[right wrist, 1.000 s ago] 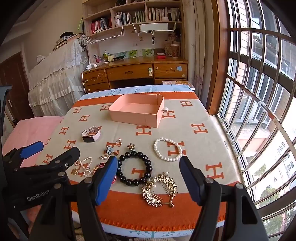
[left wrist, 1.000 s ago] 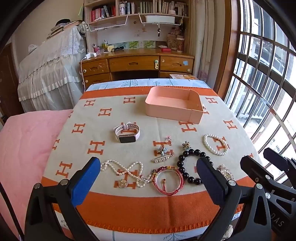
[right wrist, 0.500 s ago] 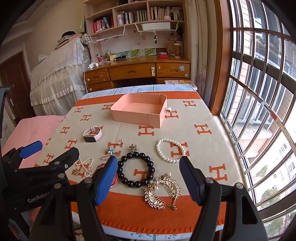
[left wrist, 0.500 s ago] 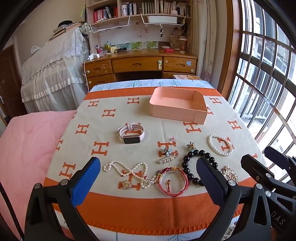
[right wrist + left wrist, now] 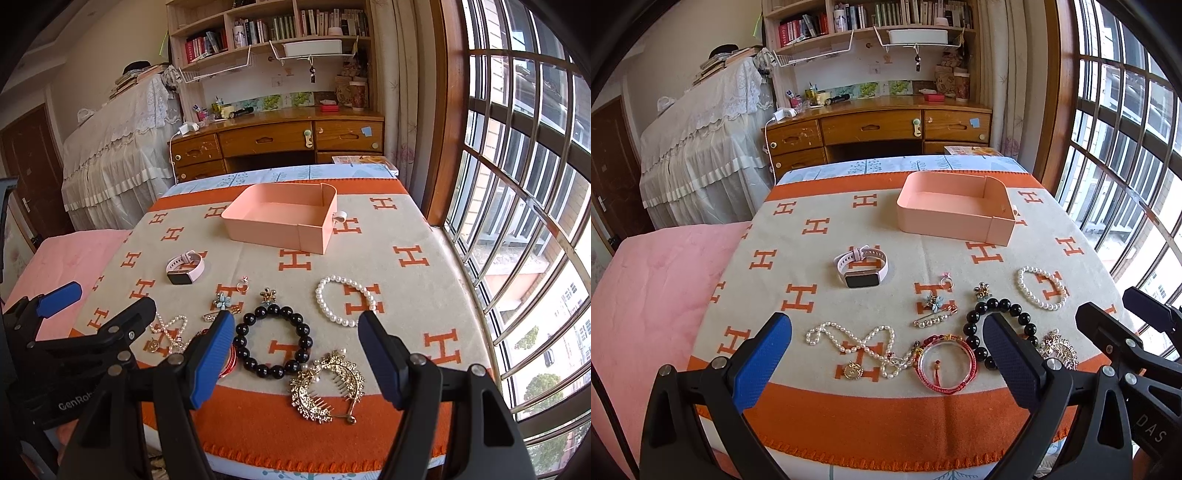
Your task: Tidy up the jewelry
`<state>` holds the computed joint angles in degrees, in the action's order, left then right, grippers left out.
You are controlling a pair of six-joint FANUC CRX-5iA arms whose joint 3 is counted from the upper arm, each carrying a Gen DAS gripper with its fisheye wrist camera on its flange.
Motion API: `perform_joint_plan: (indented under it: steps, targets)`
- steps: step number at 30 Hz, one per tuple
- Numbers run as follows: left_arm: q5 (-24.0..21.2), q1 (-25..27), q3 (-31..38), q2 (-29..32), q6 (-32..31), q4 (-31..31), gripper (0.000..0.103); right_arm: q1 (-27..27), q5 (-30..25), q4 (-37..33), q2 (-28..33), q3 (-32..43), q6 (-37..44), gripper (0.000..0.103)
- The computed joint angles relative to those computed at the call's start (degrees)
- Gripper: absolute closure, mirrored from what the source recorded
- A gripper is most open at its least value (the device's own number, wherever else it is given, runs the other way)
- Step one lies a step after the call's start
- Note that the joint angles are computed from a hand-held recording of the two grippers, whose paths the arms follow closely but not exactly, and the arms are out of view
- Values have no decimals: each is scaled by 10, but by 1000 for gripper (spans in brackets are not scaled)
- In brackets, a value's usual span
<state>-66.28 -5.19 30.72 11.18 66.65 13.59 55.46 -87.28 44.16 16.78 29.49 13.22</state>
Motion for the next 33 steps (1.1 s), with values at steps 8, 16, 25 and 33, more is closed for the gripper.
perform_joint_plan:
  steps: [8,16,25,33]
  targets:
    - [-1,1,0,0,-1,3,1,0,1,1,-1,-1,2,33]
    - [-2,2,-1,-2,-2,3,1,0,0,0,-1,0,2,33]
    - [-15,5,15,8,-4,1,1,-3,1,-7,1,2,4,33]
    - [-38,8,37,28,-16,12,1,-10,12,-15,2,1,11,33]
